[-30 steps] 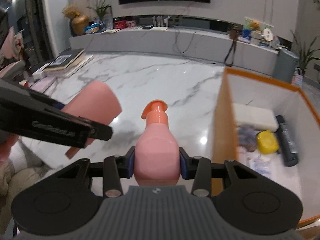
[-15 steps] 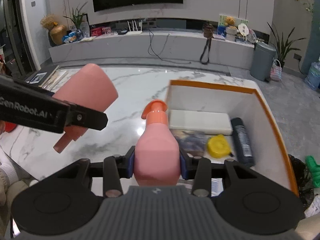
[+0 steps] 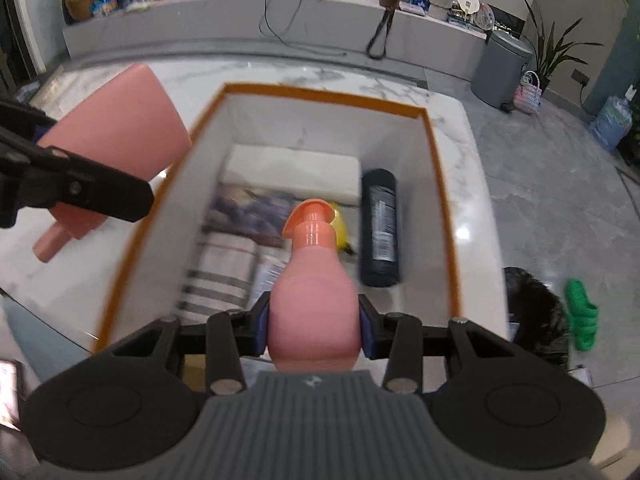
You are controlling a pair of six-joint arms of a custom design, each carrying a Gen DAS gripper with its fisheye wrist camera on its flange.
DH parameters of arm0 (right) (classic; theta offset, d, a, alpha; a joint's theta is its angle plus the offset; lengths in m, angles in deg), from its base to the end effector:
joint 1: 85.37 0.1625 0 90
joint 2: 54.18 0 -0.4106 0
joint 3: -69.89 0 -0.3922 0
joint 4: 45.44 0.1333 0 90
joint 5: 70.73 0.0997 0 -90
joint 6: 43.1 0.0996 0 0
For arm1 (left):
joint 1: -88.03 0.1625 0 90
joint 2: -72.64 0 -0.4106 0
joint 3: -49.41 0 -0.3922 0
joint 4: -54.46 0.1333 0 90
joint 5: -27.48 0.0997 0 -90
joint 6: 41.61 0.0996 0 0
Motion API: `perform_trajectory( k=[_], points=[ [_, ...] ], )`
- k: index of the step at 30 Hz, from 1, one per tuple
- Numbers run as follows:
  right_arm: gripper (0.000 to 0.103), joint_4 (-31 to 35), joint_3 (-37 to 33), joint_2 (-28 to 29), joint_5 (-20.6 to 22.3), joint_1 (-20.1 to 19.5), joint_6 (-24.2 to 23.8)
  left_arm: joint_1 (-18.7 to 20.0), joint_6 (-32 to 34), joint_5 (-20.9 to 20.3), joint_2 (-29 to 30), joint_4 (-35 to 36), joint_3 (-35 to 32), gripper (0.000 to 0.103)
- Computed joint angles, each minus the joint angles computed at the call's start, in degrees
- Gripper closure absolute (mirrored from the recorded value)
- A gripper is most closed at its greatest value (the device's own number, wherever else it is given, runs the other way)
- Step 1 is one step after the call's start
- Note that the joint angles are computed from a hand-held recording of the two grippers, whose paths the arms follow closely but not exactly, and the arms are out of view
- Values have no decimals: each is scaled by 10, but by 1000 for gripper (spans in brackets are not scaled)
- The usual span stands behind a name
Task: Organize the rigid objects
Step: 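Carry the pink cup with left tool while right tool carries the pump bottle over the box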
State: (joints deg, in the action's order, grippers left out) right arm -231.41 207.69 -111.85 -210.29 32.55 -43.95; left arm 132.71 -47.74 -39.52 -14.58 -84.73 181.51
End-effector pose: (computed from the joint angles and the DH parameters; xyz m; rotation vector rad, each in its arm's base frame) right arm 0.2383 -0.3268 0.0881 0.4288 -2.2670 0.5602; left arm -0.1663 -0.4066 0.2119 0.9163 2.6377 -0.3412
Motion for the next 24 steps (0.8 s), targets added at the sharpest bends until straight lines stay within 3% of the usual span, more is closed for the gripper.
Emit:
perform_trajectory(
  k=[9,13,24],
  points=[
    [61,78,-14,-12,-15,-31,-31,27,-15,-39,78,-25,-21,41],
    [61,101,-26,3,-16,-43,-43,33,-23,-38,102,-22,-26,41],
    [61,233,-63,18,-24,-62,-18,38,-16,-23,130,6,-41,41]
  ],
)
